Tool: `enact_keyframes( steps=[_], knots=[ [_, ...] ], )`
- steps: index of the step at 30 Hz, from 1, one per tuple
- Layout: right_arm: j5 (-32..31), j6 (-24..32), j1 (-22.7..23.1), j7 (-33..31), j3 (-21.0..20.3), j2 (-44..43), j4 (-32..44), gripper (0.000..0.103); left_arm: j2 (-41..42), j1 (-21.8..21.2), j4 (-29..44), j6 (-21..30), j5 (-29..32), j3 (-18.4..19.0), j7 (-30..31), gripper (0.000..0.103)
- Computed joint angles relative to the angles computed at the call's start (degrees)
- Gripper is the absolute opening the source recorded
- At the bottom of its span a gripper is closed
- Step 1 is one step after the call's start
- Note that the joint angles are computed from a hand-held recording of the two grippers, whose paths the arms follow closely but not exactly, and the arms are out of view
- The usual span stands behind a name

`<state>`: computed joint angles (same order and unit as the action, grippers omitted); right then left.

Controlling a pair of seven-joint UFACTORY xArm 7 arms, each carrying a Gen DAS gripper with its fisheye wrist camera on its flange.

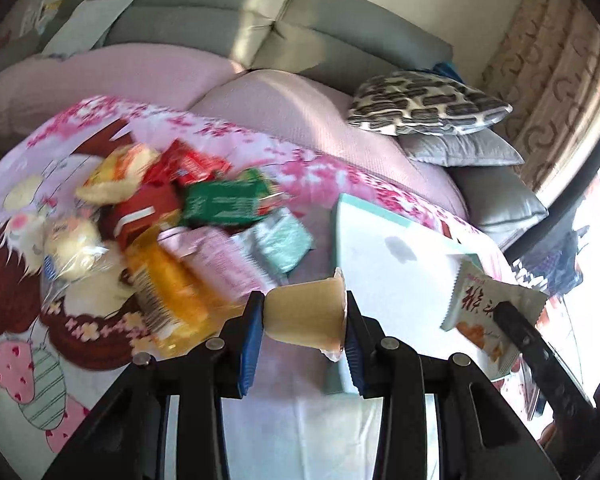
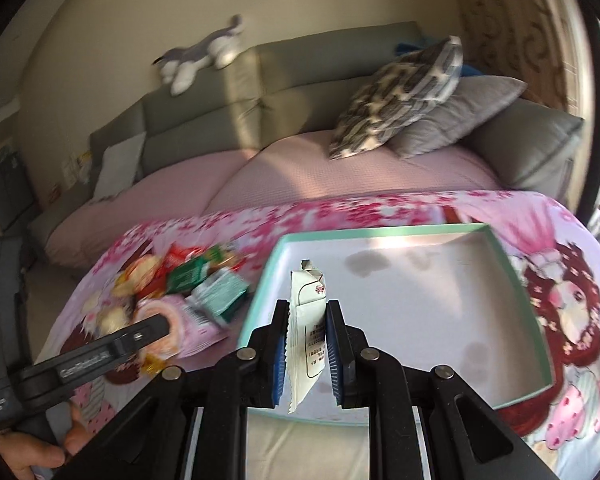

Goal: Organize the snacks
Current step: 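Carry the pudding cup with the left tool and white packet with the right over the tray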

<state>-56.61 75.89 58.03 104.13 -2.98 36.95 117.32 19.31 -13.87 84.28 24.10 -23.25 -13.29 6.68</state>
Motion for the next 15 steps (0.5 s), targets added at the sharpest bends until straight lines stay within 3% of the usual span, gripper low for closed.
enact_keyframes(
  steps=[9, 15],
  knots=[
    [-1.0, 7.6, -1.5, 11.4, 3.5, -9.3, -12.7, 0.019, 5.1, -4.2, 9.4, 3.9, 4.3, -1.3, 1.7, 0.039],
    [-2.0, 9.8, -3.4, 12.7, 6.1, -10.5, -14.5, 0.019, 9.5, -7.4, 15.3, 7.1, 7.4, -1.1, 1.8, 0.039]
  ],
)
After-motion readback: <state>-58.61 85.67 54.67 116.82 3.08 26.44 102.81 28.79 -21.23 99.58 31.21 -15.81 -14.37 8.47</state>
